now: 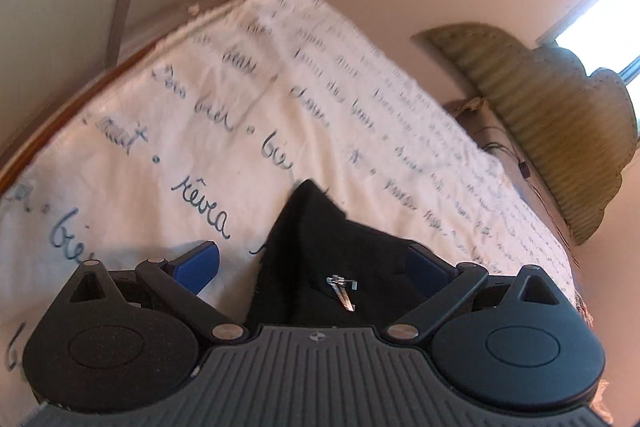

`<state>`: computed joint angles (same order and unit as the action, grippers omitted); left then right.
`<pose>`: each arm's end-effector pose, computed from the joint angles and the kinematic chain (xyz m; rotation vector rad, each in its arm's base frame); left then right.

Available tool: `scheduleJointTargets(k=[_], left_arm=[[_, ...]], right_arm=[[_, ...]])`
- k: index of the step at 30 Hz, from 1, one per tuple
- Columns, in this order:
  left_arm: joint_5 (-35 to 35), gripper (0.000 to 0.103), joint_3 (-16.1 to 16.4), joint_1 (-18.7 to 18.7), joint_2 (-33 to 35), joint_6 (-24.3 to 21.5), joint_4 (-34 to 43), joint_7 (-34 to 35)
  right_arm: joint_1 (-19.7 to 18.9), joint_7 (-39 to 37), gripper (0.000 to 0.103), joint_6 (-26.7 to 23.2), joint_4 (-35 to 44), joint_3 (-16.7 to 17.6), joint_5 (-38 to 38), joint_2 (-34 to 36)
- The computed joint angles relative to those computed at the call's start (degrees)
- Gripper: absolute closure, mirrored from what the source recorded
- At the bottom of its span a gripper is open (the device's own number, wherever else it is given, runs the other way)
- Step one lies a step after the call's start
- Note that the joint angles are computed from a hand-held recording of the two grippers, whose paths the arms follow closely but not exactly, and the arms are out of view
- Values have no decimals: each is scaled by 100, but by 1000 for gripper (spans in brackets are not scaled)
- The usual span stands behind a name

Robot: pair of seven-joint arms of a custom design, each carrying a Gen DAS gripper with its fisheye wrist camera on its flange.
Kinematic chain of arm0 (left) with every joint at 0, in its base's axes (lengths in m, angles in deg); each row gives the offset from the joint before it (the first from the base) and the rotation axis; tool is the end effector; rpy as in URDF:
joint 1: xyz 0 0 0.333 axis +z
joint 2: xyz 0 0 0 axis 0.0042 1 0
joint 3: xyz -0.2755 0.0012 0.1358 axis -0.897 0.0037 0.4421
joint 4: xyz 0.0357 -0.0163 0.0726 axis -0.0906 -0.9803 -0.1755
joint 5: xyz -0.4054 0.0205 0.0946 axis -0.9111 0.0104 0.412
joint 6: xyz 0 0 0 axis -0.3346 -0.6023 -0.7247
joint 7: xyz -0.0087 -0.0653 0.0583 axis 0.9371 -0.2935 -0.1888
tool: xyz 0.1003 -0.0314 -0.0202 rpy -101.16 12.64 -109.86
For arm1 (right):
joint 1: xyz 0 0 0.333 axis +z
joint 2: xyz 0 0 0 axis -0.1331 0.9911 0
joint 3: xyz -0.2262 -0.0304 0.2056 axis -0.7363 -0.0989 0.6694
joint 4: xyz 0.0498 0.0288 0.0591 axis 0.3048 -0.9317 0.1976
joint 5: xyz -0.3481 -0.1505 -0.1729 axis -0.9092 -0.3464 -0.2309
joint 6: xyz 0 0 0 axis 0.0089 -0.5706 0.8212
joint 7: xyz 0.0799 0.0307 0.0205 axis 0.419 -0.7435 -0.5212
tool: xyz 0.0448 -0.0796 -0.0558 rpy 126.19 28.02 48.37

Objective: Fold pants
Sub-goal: 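Grasp one end of the black pants with the left tool and lift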

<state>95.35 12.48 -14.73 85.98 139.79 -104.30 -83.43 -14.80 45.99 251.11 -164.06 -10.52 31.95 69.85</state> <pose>0.6692 -0.2049 0.3712 -2.5275 0.7206 -1.0161 0.6636 -0.0776 0.3182 -1.9210 1.3286 -0.5817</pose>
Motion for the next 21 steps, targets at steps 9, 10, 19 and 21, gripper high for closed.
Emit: scheduleJointTargets(k=[9,10,19,21], left_arm=[[45,26,391,-27,503,1121,421,-38],[-235,29,200,123,651,1057,630,420],[-1490,41,-152,268,1232,491,1349,2370],[-1675,70,-113,157,1288,-25,1554,2708]], right_arm=[[14,85,0,7,-13,-6,-80,-29],[13,85,0,6,-13,-2,-77,-29],[7,106,0,12,-6,7,-108,-25],[6,107,0,12,-6,9,-108,-25]])
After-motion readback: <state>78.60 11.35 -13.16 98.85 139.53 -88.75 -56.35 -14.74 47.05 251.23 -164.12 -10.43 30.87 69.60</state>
